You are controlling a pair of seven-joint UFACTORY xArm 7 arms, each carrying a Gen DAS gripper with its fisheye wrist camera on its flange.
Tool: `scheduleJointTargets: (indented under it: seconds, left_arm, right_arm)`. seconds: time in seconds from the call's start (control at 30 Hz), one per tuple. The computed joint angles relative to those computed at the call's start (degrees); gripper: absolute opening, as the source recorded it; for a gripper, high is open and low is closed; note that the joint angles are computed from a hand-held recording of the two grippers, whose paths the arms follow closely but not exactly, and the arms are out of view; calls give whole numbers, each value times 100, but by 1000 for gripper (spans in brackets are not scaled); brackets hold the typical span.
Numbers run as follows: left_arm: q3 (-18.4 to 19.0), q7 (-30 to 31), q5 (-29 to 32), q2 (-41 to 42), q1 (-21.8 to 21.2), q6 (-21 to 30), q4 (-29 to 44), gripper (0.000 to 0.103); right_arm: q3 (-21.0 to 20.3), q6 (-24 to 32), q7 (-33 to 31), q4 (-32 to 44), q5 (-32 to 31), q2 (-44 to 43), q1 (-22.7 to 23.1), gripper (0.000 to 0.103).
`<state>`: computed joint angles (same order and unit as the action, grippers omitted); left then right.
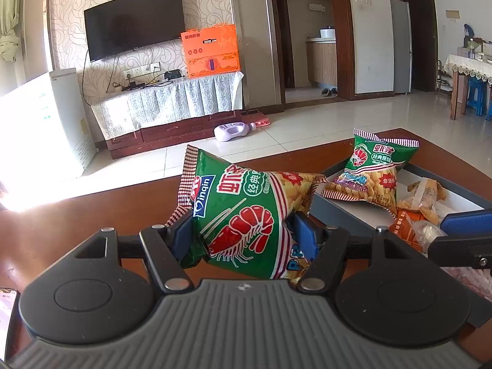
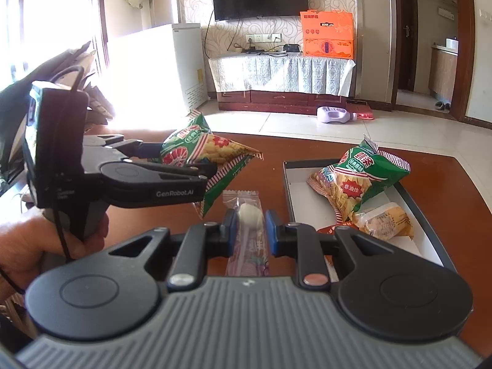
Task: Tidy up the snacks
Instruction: 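Lift and carry the shrimp-cracker bag toward the box with left tool while right tool carries the lollipop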
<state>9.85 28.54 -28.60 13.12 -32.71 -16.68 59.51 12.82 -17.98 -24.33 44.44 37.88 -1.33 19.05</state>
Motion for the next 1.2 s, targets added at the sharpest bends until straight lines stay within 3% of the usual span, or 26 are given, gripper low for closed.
scheduleJointTargets:
  seconds: [0.53,0.8,1.2]
  left_arm:
    - [-258,-85,56,-37,-55,-7,91,72]
    - [-58,-76,-122,138,-487,-16,284,73]
    - [-157,-524,210,350,-597,50,535,73]
  right_arm:
    - [192,-102,481,-414,-433,-378,-390,23]
    - [265,-111,940,-656,-895,-591,-697,23]
    - [481,-134,1417,-991,-1269,-905,-1209,23]
